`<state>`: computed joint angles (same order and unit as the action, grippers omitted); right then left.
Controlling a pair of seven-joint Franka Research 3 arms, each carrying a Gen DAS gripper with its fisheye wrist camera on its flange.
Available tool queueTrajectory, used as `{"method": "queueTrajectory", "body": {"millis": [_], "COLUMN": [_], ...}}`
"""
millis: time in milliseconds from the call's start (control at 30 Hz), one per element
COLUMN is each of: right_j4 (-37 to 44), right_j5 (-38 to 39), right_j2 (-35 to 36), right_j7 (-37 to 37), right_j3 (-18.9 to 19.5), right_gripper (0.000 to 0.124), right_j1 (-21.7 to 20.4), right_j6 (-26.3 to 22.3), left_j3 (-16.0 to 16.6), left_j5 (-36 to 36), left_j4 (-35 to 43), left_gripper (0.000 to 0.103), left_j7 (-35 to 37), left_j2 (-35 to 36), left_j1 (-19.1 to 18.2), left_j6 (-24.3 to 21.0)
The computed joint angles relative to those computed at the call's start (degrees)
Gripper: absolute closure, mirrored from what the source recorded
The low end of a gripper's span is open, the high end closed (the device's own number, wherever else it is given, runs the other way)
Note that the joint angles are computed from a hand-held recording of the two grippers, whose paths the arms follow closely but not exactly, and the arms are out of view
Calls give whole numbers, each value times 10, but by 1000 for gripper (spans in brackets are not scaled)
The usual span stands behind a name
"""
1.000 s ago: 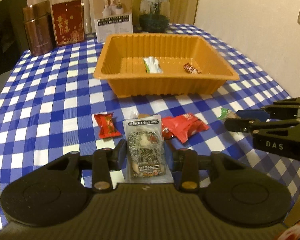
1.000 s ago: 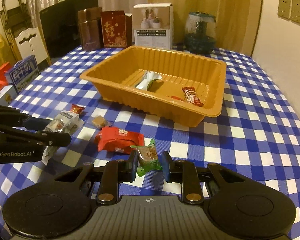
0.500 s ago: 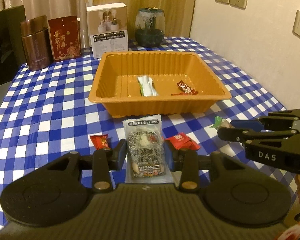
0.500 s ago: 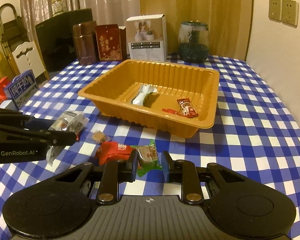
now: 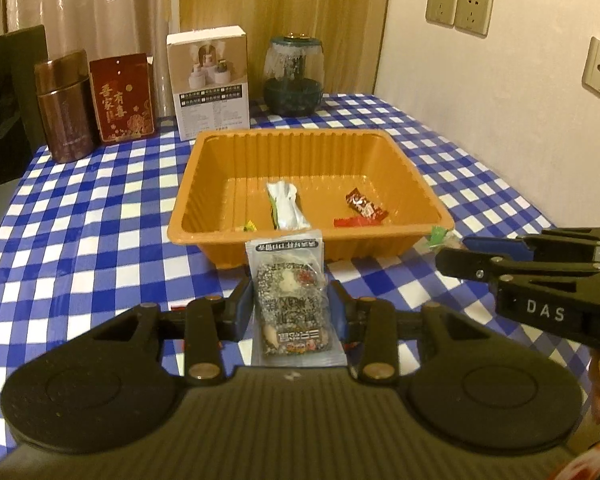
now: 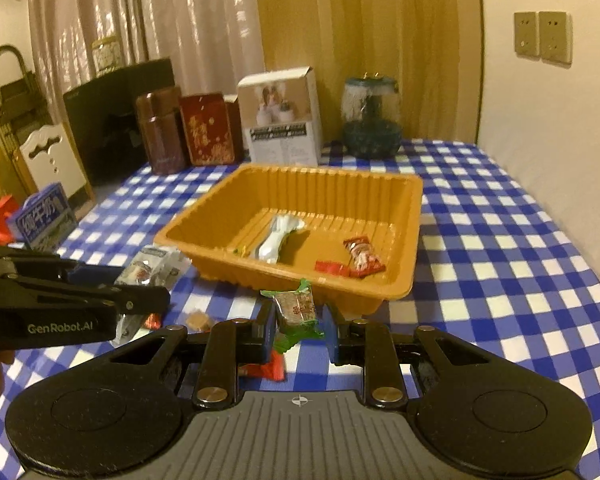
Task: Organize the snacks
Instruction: 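Carry the cookie packet and green candy over the orange tray with both tools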
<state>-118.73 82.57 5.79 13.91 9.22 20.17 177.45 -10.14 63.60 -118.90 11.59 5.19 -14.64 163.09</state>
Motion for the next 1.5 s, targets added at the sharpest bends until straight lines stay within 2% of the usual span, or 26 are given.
{"method": "queueTrajectory", "body": {"millis": [133, 400, 500, 767, 1033, 1500], "right_j4": [21, 67, 83, 130, 167, 172], "right_j5": [50, 79, 63, -29, -173, -336], "right_j2": [6, 31, 43, 94, 143, 170], "right_j7": [-39, -46, -25, 62, 208, 362], "right_j3": [-1, -6, -7, 10, 6, 17], "right_gripper": [98, 98, 98, 98, 98, 98], "right_j1": [-2, -5, -8, -30, -33, -54], "right_j6": [7, 18, 17, 27, 26, 27], "left_j3": [4, 16, 23, 42, 64, 81], "left_j5": [15, 21, 14, -25, -59, -116], "left_j4": [19, 66, 89, 143, 186, 217], "left_gripper": [67, 67, 67, 67, 67, 67], "left_j7": [-9, -4, 4, 54, 97, 149], "left_j2": [8, 37, 54, 101, 142, 177], "left_j1": [-1, -2, -3, -10, -22, -32], "left_j6": [0, 1, 4, 9, 14, 19]}}
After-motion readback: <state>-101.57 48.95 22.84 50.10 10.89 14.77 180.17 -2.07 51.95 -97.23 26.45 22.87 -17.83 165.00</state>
